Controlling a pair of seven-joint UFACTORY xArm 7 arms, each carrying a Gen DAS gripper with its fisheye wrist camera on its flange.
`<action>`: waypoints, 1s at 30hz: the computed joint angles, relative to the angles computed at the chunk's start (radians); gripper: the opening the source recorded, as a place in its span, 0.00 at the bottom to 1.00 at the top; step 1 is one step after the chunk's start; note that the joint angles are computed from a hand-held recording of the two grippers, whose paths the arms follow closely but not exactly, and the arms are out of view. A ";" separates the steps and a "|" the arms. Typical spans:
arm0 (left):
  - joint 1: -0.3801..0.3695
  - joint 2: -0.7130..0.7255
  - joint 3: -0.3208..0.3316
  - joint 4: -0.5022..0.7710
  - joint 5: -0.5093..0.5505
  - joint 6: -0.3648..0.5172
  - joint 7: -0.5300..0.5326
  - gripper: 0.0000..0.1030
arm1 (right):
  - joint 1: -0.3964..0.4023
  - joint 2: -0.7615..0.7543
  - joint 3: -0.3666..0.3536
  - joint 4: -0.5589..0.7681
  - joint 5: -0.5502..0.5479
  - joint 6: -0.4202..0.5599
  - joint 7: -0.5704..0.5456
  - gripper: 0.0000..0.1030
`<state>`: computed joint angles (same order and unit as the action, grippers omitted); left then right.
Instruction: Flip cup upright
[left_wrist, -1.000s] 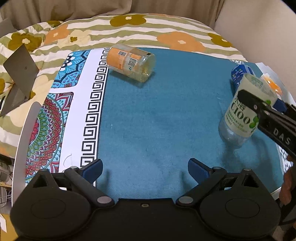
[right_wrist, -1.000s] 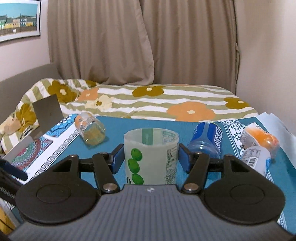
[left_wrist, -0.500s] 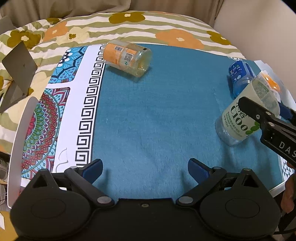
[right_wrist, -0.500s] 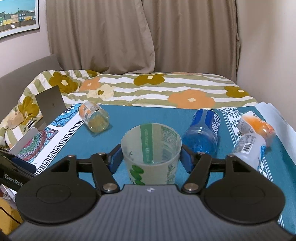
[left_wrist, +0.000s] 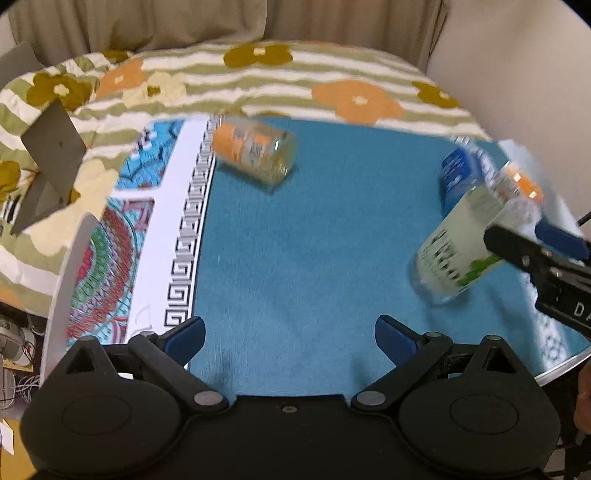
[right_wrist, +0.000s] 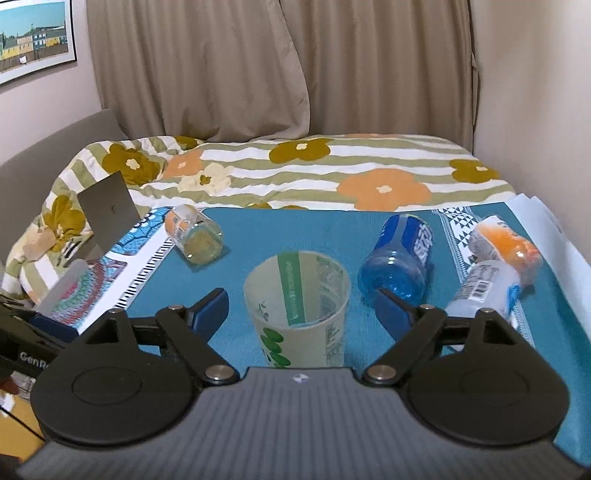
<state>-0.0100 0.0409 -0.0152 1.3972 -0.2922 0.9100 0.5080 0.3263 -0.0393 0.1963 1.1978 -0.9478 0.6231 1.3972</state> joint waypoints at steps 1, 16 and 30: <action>0.000 -0.013 -0.001 0.003 -0.004 0.004 -0.001 0.97 | 0.002 -0.018 -0.002 0.006 0.064 0.019 -0.057 1.00; -0.043 -0.259 0.030 -0.125 -0.033 -0.045 -0.026 1.00 | -0.031 -0.227 0.071 0.108 0.462 0.477 -0.365 1.00; -0.078 -0.348 0.052 -0.217 -0.005 -0.083 -0.030 1.00 | -0.059 -0.295 0.123 0.057 0.518 0.533 -0.322 1.00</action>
